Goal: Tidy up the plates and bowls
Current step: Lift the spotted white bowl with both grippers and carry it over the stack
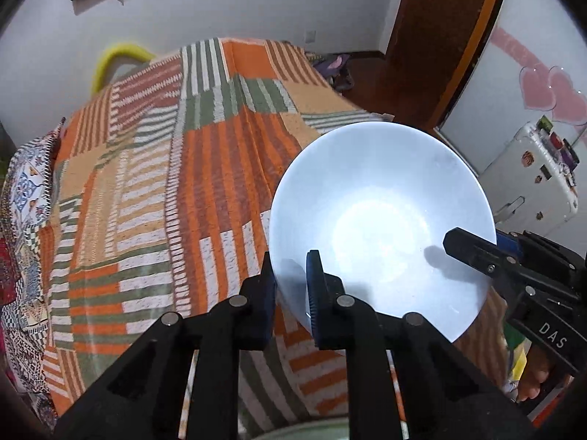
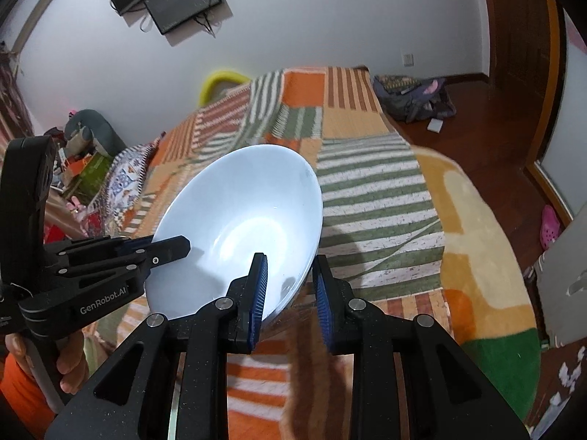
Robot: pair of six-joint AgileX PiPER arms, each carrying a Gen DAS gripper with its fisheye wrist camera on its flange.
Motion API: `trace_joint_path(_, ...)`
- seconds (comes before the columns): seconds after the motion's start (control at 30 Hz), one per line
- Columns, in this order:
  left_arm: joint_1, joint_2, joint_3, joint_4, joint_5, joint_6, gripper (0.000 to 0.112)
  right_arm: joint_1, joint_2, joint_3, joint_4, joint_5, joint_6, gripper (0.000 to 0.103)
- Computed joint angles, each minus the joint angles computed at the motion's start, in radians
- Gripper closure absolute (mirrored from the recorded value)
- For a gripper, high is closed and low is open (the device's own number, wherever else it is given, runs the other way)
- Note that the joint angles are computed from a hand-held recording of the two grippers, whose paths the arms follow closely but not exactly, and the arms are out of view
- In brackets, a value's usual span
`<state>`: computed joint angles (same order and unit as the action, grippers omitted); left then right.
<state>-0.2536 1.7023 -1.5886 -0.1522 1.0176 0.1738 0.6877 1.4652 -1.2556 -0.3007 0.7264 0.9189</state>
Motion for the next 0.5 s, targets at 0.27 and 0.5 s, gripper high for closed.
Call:
trace_joint_path(0.27, 0.033, -0.2, 0.123, 0.0, -0.007, 0.01, 0.098, 0.127, -0.031, -0.045, -0.123, 0.069, 0.134, 0.08)
trace_joint_path(0.5, 0.143, -0.365, 0.207, -0.088, 0.047, 0.088, 0.098, 0.244, -0.033, -0.087, -0.202, 0.126, 0.228, 0.08)
